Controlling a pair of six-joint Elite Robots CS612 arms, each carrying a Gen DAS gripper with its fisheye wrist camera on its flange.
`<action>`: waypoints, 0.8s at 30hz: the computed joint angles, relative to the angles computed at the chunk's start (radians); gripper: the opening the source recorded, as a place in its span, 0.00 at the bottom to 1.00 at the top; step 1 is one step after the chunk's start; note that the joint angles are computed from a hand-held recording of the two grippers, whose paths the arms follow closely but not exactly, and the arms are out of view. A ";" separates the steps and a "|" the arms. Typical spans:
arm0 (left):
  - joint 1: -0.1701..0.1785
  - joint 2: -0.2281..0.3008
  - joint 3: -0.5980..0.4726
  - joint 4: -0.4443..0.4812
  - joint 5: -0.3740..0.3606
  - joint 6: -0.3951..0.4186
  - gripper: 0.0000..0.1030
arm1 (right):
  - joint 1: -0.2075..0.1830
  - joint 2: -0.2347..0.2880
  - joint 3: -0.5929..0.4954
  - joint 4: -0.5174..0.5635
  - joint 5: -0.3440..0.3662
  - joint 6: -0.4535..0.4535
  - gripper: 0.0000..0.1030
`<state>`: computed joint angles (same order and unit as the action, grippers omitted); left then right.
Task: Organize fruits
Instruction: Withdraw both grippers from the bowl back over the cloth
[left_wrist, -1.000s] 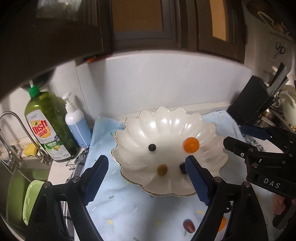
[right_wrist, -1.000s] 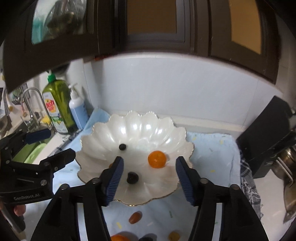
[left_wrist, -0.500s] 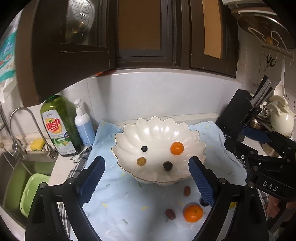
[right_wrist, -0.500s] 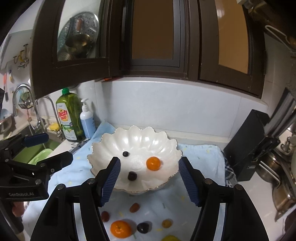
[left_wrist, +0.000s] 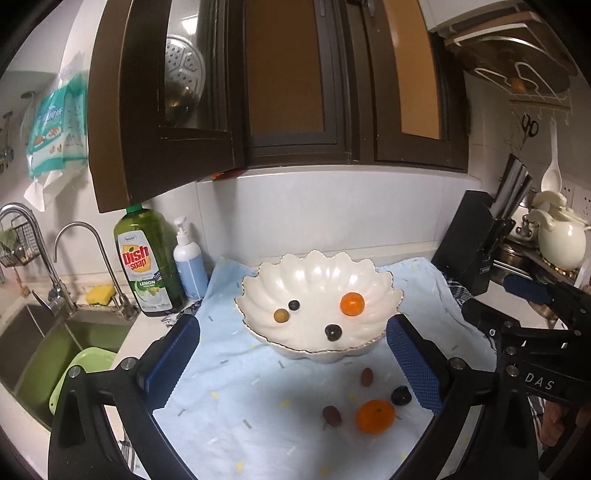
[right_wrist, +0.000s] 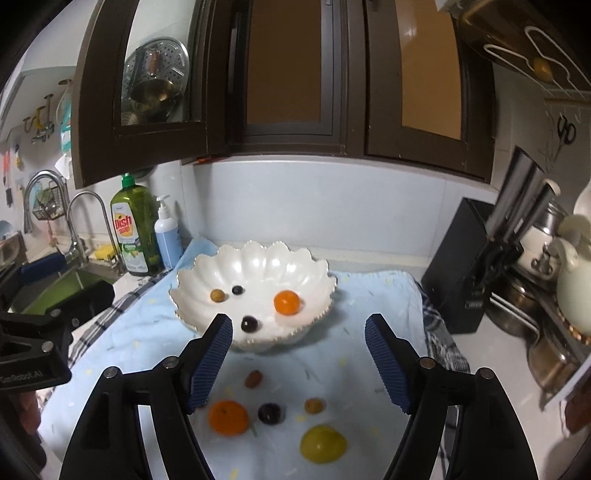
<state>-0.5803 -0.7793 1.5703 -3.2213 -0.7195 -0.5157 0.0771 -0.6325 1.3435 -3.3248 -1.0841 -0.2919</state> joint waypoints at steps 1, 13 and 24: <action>-0.004 0.002 0.001 -0.006 0.007 0.008 1.00 | -0.003 -0.001 0.006 -0.001 0.003 -0.001 0.73; -0.040 0.044 -0.006 -0.067 0.044 0.073 1.00 | -0.025 -0.006 0.073 -0.066 -0.020 -0.015 0.73; -0.036 0.085 -0.035 -0.007 -0.059 0.067 0.97 | -0.032 0.012 0.079 0.011 -0.043 -0.059 0.73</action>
